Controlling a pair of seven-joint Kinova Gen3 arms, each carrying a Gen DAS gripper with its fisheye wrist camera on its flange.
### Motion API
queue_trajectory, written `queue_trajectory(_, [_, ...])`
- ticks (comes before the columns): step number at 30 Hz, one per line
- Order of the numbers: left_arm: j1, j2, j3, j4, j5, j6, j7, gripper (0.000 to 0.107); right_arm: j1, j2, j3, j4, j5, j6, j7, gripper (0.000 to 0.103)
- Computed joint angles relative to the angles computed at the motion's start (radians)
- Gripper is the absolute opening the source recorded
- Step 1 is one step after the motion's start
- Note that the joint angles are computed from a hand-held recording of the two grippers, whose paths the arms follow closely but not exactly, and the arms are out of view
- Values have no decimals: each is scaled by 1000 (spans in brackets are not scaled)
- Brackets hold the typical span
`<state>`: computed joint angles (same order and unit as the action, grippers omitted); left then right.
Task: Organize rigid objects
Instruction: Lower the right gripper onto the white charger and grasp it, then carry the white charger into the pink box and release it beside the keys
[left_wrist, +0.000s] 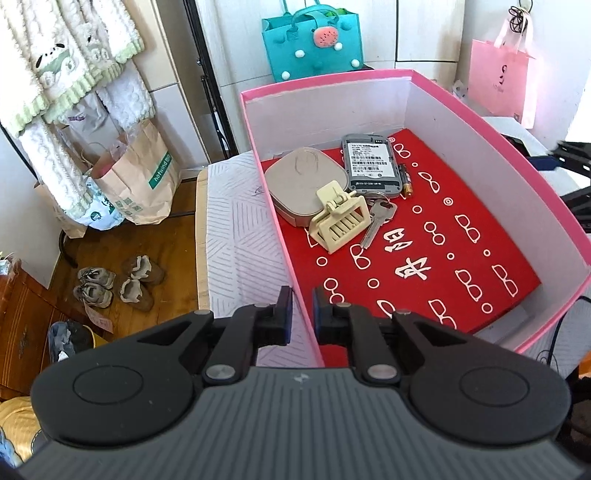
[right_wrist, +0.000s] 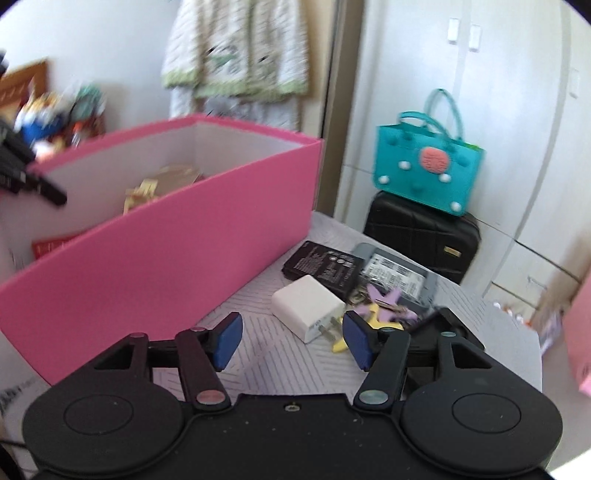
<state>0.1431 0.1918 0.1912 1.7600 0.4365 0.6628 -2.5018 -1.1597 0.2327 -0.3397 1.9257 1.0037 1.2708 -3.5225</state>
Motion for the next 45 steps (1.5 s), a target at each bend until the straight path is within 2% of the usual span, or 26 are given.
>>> queue_trajectory(2, [-3, 3, 1, -6, 0, 11, -11, 11, 43, -8, -6, -2, -12, -34, 56, 65])
queue_trajectory(5, [-27, 8, 4, -8, 41, 29, -43, 12, 24, 22, 55, -37, -42, -2, 132, 61])
queue_trajectory(7, [-50, 10, 9, 1, 88, 31, -87, 13, 75, 11, 34, -26, -49, -42, 163, 58])
queue_trajectory(11, [-61, 9, 6, 16, 137, 25, -118, 13, 117, -30, 46, 32, -31, -158, 99, 58])
queue_trajectory(14, [-64, 8, 3, 21, 154, 24, -135, 13, 122, -26, 42, 54, -1, -182, 40, 58])
queue_trajectory(20, [-71, 6, 0, 30, 184, 21, -166, 13, 99, 6, 39, 18, -7, -141, 26, 57])
queue_trajectory(29, [-56, 1, -7, 28, 161, 17, -161, 13, 97, 15, 32, -48, -96, -112, 16, 55])
queue_trajectory(32, [-53, 2, -5, 27, 154, 14, -158, 13, 76, 10, 59, -28, -73, -120, -56, 55])
queue_trajectory(37, [-59, 3, -3, 31, 169, 12, -163, 13, 89, 14, 59, -7, -41, -144, -63, 53])
queue_trajectory(38, [-62, 3, -3, 32, 173, 13, -166, 13, 87, 20, 59, -8, -35, -138, -64, 48])
queue_trajectory(45, [-61, 2, -4, 34, 173, 10, -173, 13, 32, 32, 52, -55, -29, -19, -62, 48])
